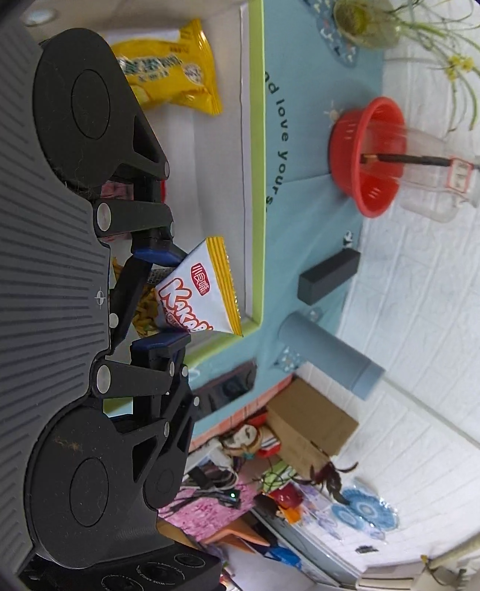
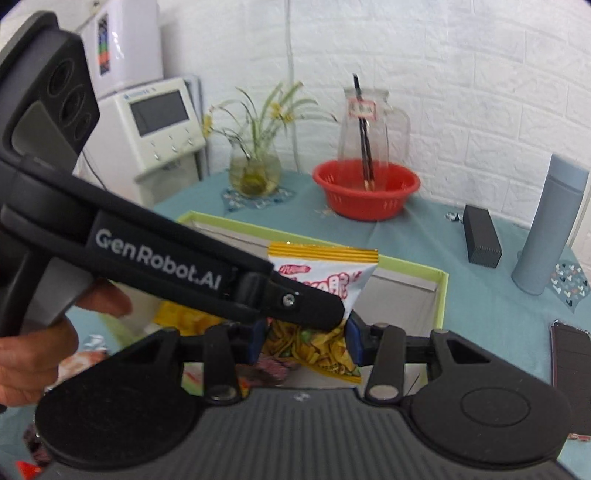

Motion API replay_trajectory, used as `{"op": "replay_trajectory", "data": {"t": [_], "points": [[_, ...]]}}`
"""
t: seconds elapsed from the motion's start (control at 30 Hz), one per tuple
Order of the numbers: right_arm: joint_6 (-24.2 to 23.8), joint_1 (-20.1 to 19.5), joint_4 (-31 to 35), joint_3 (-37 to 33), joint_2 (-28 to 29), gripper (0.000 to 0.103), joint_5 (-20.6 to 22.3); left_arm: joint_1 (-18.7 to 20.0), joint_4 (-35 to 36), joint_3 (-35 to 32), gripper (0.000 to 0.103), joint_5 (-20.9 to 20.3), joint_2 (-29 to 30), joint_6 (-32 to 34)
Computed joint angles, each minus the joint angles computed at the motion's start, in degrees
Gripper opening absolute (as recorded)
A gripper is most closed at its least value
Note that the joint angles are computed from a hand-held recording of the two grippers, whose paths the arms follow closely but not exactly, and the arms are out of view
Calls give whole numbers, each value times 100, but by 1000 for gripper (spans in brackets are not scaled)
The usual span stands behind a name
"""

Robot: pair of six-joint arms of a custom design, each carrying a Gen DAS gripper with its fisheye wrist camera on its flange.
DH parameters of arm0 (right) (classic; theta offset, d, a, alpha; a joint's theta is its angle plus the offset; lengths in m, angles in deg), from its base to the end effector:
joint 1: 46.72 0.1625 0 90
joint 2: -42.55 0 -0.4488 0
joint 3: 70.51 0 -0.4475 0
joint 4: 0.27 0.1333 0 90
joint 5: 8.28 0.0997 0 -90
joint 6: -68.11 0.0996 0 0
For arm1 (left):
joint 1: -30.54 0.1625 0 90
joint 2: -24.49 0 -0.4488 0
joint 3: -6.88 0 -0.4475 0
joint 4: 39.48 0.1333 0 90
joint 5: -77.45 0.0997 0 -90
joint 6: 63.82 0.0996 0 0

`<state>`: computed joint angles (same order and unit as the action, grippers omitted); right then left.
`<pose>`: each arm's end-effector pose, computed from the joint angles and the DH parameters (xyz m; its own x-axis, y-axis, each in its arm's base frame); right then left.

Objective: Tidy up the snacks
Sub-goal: 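Carry the Kaka bag into the green box and release it, then grasp the clear Danco Galette bag with both grippers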

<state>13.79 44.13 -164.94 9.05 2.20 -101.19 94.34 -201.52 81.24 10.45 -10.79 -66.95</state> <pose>0.1405 -0.8257 0.1470 -0.5729 -0.6530 0.4954 -0.8186 0.4869 -0.3048 -0.2196 -0.8363 0.1169 -0.9386 0.1742 -0.2976 0.3197 0.7635 -0.5611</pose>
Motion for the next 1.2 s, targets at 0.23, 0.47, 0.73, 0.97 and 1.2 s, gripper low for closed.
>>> {"op": "replay_trajectory", "data": {"t": [0.23, 0.47, 0.73, 0.97, 1.2], "points": [[34, -124, -247, -77, 57, 74, 211, -46, -632, 249, 51, 519, -31, 392], [-383, -283, -1547, 1601, -1065, 102, 1031, -493, -2169, 1618, 63, 1055, -580, 937], [-351, -558, -2391, 3385, -2132, 102, 1237, -926, -2651, 2767, 65, 1297, -1010, 551], [-21, -847, -2875, 4186, -2392, 102, 1071, -1118, -3131, 3586, 79, 1179, -1197, -62], [47, -1144, -3671, 4841, -2522, 102, 1114, -1011, -2921, 4071, 70, 264, -1306, -833]]}}
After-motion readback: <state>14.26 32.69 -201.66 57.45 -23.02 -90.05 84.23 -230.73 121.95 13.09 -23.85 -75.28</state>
